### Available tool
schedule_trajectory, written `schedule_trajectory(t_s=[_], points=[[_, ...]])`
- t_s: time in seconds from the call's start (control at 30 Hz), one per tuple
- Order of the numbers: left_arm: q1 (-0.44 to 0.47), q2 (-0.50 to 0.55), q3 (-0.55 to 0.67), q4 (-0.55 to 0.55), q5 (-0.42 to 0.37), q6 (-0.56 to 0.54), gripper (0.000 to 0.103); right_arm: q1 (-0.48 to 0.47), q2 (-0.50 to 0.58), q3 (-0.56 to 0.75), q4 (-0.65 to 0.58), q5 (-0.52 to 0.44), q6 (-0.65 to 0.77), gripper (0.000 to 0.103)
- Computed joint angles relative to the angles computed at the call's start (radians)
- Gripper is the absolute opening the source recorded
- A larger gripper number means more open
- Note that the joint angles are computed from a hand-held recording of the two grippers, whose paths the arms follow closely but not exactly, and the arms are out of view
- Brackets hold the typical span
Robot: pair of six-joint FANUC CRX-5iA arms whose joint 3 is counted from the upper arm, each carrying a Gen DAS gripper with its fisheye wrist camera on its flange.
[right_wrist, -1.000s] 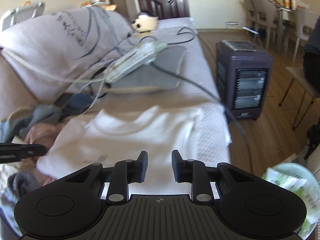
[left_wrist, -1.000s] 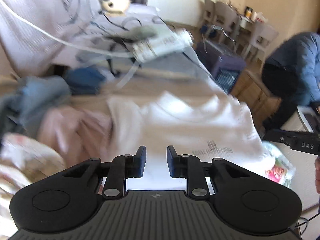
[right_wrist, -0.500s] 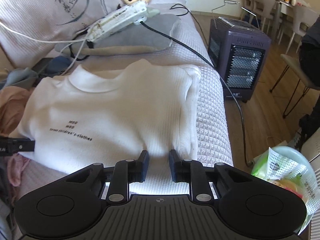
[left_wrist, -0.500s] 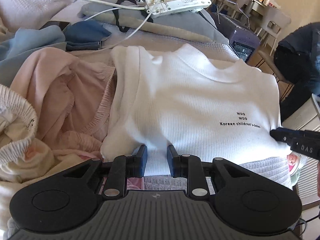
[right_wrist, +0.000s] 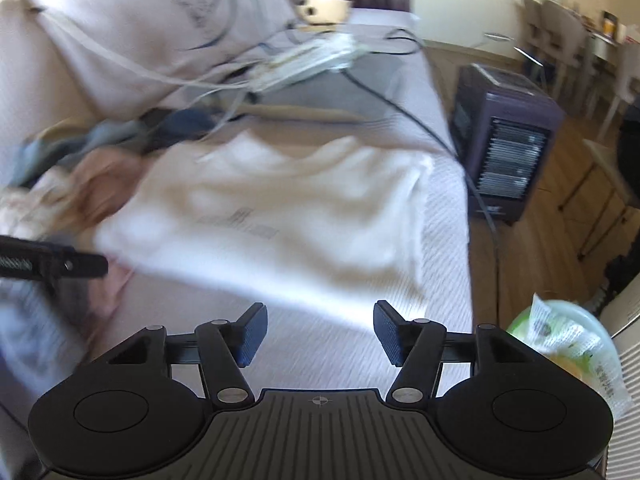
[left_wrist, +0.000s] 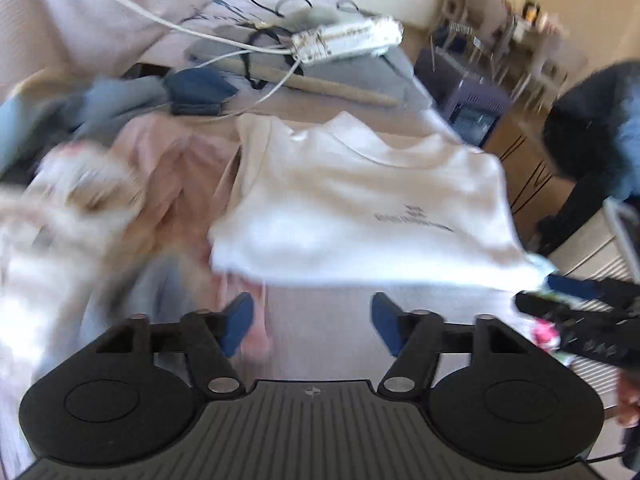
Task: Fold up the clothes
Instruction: 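Move both grippers away from the folded sweater toward the clothes pile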
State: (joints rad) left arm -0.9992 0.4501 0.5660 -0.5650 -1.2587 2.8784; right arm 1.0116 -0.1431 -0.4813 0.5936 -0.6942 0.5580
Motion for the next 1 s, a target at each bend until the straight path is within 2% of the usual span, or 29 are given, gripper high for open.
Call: schedule_trajectory(t_s=[0.07, 0.17, 0.23, 0.3, 0.43, 0.5, 0.63, 0.7, 0.83, 1.0], points=[[-0.073, -0.046, -0.053, -0.064, -0.028, 0.117, 0.068, 0.046, -0.053, -0.043, -0.008, -0.019, -0.001, 0.063], [-0.186, -0.088, -0.105, -0.151, -0.136, 0.283, 0.068, 0.121, -0.117, -0.096, -0.015, -0.054, 0.014, 0.065], [-0.244, -0.096, -0.115, -0.187, -0.231, 0.35, 0.069, 0.174, -0.152, -0.126, -0.016, -0.079, 0.024, 0.066], [-0.293, -0.098, -0.123, -0.216, -0.316, 0.393, 0.071, 0.217, -0.168, -0.142, -0.002, -0.093, 0.033, 0.066], [-0.32, -0.097, -0.146, -0.199, -0.41, 0.406, 0.074, 0.259, -0.147, -0.112, -0.012, -0.088, 0.106, 0.066], [-0.323, -0.117, -0.184, -0.181, -0.393, 0.44, 0.074, 0.275, -0.133, -0.09, -0.029, -0.082, 0.149, 0.066], [-0.323, -0.141, -0.245, -0.154, -0.327, 0.478, 0.075, 0.211, -0.048, 0.068, -0.305, -0.027, 0.288, 0.071], [-0.316, -0.137, -0.257, -0.144, -0.312, 0.47, 0.075, 0.183, 0.017, 0.132, -0.39, -0.008, 0.284, 0.071], [-0.341, -0.141, -0.279, -0.186, -0.291, 0.554, 0.075, 0.133, 0.154, 0.261, -0.543, 0.012, 0.27, 0.071], [-0.354, -0.155, -0.293, -0.175, -0.288, 0.575, 0.075, 0.088, 0.273, 0.361, -0.728, 0.025, 0.333, 0.071]])
